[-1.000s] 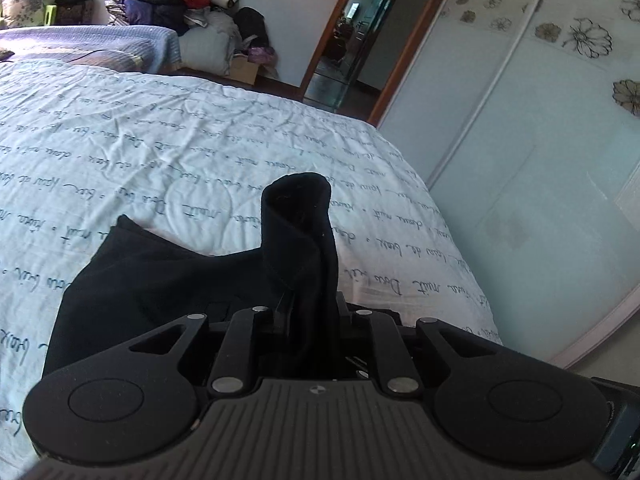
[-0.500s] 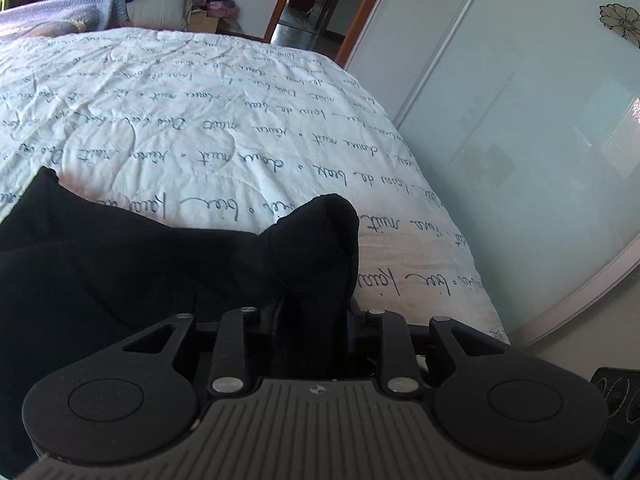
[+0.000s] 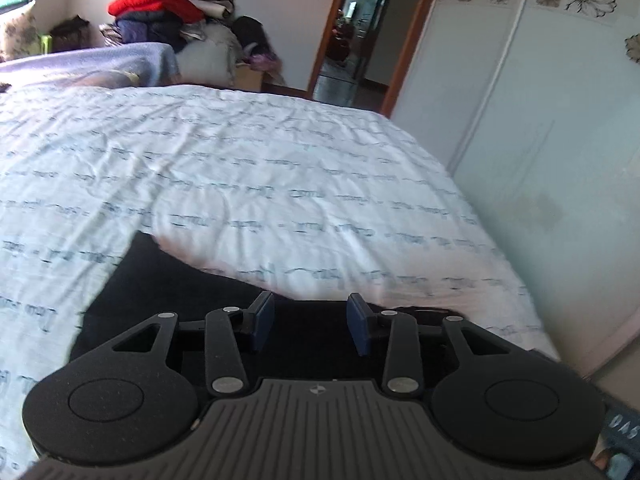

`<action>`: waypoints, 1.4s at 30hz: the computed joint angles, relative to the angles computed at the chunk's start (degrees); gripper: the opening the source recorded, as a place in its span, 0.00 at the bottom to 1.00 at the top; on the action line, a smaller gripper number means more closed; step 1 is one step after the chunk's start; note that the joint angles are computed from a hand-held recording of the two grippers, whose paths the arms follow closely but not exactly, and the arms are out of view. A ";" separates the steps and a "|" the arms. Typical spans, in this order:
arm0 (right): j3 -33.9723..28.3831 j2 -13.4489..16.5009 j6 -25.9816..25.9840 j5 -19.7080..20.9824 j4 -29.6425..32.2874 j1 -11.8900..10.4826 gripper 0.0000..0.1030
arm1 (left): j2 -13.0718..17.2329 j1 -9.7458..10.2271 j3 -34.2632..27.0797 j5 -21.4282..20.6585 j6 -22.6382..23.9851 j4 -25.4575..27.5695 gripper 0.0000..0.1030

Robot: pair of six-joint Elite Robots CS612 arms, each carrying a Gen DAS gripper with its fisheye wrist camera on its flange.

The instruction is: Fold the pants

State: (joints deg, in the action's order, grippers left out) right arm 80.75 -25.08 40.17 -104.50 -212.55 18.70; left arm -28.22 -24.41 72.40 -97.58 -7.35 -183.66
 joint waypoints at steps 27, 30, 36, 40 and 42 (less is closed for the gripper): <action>4.61 -2.26 5.46 6.01 2.63 -0.14 0.39 | -0.91 2.58 3.04 -1.56 1.77 2.05 0.52; 5.51 -3.14 3.09 5.65 4.28 1.02 0.39 | -1.29 2.19 4.23 -2.77 2.95 0.98 0.53; 3.24 -3.31 -4.42 2.54 11.09 2.93 0.30 | -2.05 1.09 6.68 -1.74 6.11 0.06 0.61; 1.86 -3.41 -11.82 -3.43 15.27 4.41 0.13 | -2.56 0.35 7.85 1.01 8.44 -0.74 0.65; 2.38 -3.75 -12.14 -4.33 15.48 4.51 0.08 | -2.81 0.26 8.08 1.61 8.58 -0.41 0.65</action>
State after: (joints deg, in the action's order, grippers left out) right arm 83.13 -28.83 28.03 -108.83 -197.07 23.21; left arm -31.03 -24.15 80.49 -95.98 1.23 -184.07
